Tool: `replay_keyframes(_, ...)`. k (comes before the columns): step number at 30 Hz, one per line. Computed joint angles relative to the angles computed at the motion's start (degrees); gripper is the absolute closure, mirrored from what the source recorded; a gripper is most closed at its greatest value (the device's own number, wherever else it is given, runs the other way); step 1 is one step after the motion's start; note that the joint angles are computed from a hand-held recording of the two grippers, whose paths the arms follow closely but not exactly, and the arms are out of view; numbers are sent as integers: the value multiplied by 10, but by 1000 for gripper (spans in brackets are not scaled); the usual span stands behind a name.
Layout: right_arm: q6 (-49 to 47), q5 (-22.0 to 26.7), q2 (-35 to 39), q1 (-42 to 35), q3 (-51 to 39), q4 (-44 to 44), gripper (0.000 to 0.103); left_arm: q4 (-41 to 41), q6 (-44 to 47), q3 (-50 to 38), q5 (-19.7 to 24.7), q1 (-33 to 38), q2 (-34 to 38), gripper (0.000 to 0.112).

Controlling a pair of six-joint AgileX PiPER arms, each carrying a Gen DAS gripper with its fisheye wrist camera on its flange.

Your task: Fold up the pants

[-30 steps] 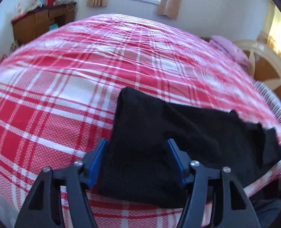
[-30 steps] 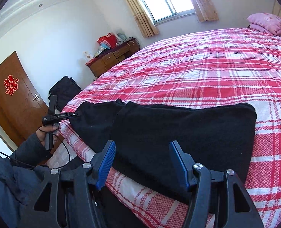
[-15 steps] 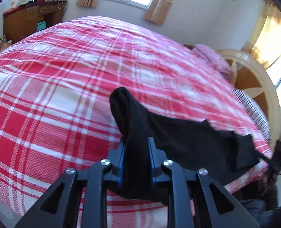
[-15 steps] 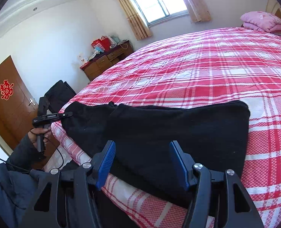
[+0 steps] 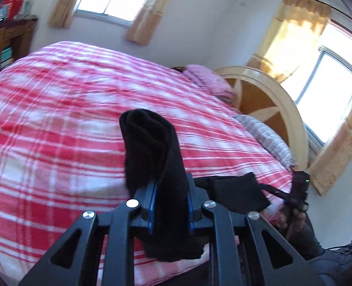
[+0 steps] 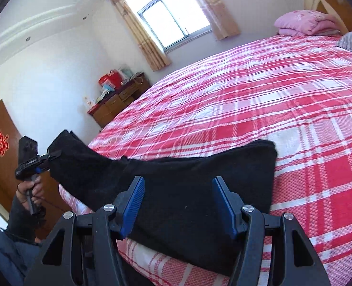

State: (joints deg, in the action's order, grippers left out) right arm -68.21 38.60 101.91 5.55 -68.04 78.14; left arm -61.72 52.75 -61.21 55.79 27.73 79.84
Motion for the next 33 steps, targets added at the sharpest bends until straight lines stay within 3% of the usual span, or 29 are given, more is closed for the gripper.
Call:
replay_keyframes(11,-25,-21,-17,-29,19,62,42,28,-114,-136,-21,-186,55,92)
replay_keyframes(20,-27,-25,-19,-63,24,94,42,123,-217,-291,-39,-341,153,92)
replay_keyframes(33,1,-47,-17,-110,24,120,42,275,-344,-439,-38,-483,324,92)
